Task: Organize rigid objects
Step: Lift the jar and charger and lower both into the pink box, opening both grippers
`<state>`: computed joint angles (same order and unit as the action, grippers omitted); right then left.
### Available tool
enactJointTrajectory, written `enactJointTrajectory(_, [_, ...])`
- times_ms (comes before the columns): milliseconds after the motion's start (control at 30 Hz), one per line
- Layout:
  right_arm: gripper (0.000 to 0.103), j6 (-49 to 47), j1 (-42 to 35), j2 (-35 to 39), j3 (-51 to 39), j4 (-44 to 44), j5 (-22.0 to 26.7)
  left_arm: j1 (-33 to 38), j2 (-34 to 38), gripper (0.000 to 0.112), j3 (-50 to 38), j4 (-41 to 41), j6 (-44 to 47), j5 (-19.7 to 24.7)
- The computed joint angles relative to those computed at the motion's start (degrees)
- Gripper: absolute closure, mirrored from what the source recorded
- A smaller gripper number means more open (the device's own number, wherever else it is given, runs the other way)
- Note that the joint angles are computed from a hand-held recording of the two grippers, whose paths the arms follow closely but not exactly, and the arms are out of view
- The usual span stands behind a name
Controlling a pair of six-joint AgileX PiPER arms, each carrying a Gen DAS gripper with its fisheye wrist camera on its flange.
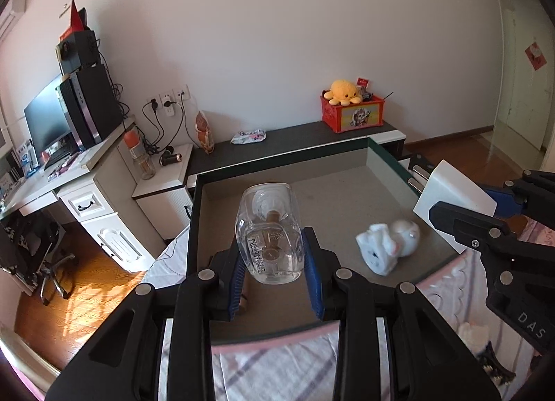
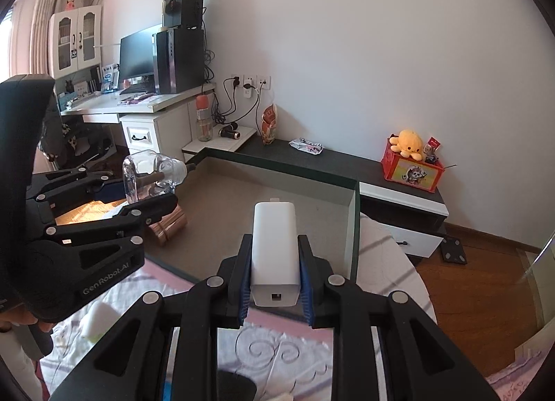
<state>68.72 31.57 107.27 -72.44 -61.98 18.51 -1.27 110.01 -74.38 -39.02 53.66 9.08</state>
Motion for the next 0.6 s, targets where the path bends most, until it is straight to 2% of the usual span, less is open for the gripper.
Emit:
enactJointTrajectory(133, [0.079, -12.81, -1.48, 5.25, -6.79, 11.43, 0.39, -0.27, 5.35, 0.082, -6.32, 14.28, -14.30, 2.20])
enactJointTrajectory(300, [0.079, -26.15, -2.18, 11.21, -14.23, 24.03, 2.30, -0.58, 10.09, 0.082, -11.38, 25.79, -26.10, 4.61])
enactJointTrajectory(433, [0.079, -31.94, -2.26, 14.00, -17.73, 29.55, 3.61, -0.19, 11.99, 0.080, -13.59, 31.66, -33.22, 6.26])
enactJointTrajectory(467, [0.079, -32.87, -2.11, 14.77, -18.77, 30.61, 4.01, 0.18, 12.09, 0.078, -13.63, 30.80, -32.94, 6.27])
enactJointTrajectory(533, [0.079, -35.28, -2.00, 15.90, -20.32, 33.11, 4.83, 0.78, 11.38, 0.065, -12.23, 30.31, -33.31, 5.48])
enactJointTrajectory(600, [0.079, -37.83, -1.85, 16.94, -21.74, 35.75, 5.66, 1.27, 10.58, 0.059, -10.48, 30.53, -33.47, 3.64])
